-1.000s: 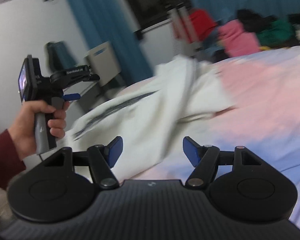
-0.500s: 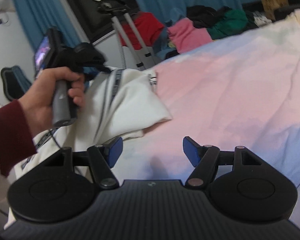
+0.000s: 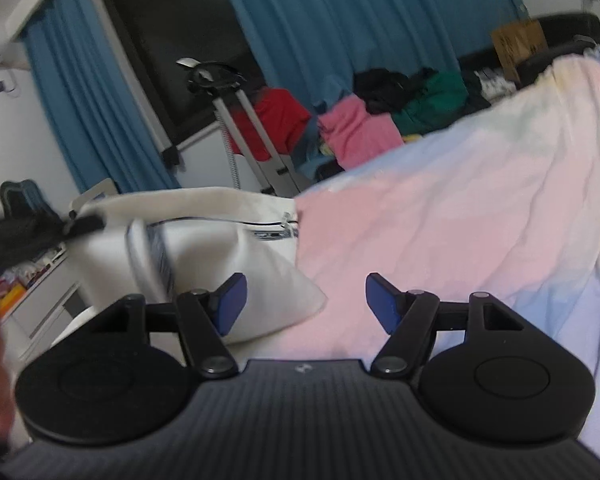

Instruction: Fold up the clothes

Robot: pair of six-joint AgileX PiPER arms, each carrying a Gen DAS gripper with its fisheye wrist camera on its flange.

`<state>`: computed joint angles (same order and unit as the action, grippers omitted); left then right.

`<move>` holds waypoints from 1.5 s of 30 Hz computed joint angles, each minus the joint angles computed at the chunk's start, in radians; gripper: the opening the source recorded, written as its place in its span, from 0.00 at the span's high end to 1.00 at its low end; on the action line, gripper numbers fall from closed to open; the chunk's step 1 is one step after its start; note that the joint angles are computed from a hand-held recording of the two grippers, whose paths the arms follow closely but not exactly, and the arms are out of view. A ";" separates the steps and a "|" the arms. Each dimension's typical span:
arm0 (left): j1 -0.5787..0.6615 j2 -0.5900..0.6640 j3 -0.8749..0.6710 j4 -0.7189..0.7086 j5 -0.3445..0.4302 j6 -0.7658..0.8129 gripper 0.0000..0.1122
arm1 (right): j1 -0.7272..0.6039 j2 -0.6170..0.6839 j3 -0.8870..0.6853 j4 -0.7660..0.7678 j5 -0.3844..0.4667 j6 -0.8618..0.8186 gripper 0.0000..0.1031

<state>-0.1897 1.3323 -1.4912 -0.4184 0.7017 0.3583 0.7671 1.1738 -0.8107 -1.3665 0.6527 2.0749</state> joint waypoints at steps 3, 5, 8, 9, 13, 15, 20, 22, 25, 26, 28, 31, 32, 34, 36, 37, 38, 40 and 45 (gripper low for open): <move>0.067 -0.163 0.190 -0.102 0.036 0.100 0.97 | 0.060 -0.018 -0.007 -0.008 0.038 0.010 0.40; 0.148 -0.229 0.263 -0.187 0.101 0.162 0.97 | 0.062 -0.039 -0.016 0.030 -0.007 -0.032 0.45; 0.267 -0.227 0.282 -0.315 0.208 0.227 0.97 | -0.057 -0.023 -0.082 0.309 -0.195 -0.277 0.57; 0.308 -0.216 0.282 -0.360 0.232 0.254 0.97 | -0.102 -0.003 -0.106 0.409 -0.255 -0.360 0.57; 0.390 -0.155 0.275 -0.473 0.280 0.326 0.97 | -0.233 0.155 -0.271 0.809 -0.366 -0.736 0.56; 0.396 -0.130 0.279 -0.501 0.280 0.347 0.97 | -0.281 0.266 -0.399 1.004 -0.345 -0.936 0.56; 0.406 -0.056 0.281 -0.559 0.285 0.392 0.97 | -0.419 0.612 -0.834 1.423 -0.181 -1.279 0.56; 0.409 -0.028 0.297 -0.599 0.272 0.445 0.97 | -0.438 0.746 -1.025 1.408 -0.075 -1.232 0.56; 0.407 0.034 0.312 -0.649 0.256 0.507 0.97 | -0.452 0.924 -1.279 1.391 0.067 -1.205 0.72; 0.405 0.062 0.304 -0.652 0.259 0.505 0.97 | -0.455 0.977 -1.360 1.385 0.112 -1.206 0.87; 0.407 0.103 0.288 -0.672 0.267 0.519 0.97 | -0.453 1.062 -1.493 1.359 0.183 -1.209 0.94; 0.415 0.152 0.271 -0.723 0.281 0.552 0.97 | -0.444 1.012 -1.419 1.266 0.117 -1.177 0.94; 0.419 0.154 0.273 -0.740 0.285 0.570 0.97 | -0.440 0.972 -1.361 1.215 0.080 -1.154 0.94; 0.427 0.151 0.282 -0.777 0.297 0.621 0.97 | -0.428 0.905 -1.303 1.077 0.072 -1.044 0.94; 0.437 0.141 0.294 -0.816 0.316 0.685 0.96 | -0.424 0.824 -1.215 0.956 0.049 -0.967 0.94; 0.439 0.131 0.303 -0.836 0.324 0.721 0.96 | -0.432 0.773 -1.158 0.910 0.033 -0.936 0.94; 0.440 0.121 0.313 -0.856 0.332 0.756 0.95 | -0.439 0.715 -1.077 0.830 -0.008 -0.873 0.94; 0.430 0.100 0.324 -0.883 0.341 0.804 0.94 | -0.468 0.577 -0.889 0.630 -0.104 -0.698 0.94; 0.360 0.042 0.335 -0.899 0.332 0.889 0.92 | -0.569 0.242 -0.447 0.144 -0.145 -0.198 0.94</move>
<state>0.1706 1.3741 -1.1559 -1.3174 1.0333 1.2473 0.1981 1.4160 -1.2576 -1.2228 0.5077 1.8767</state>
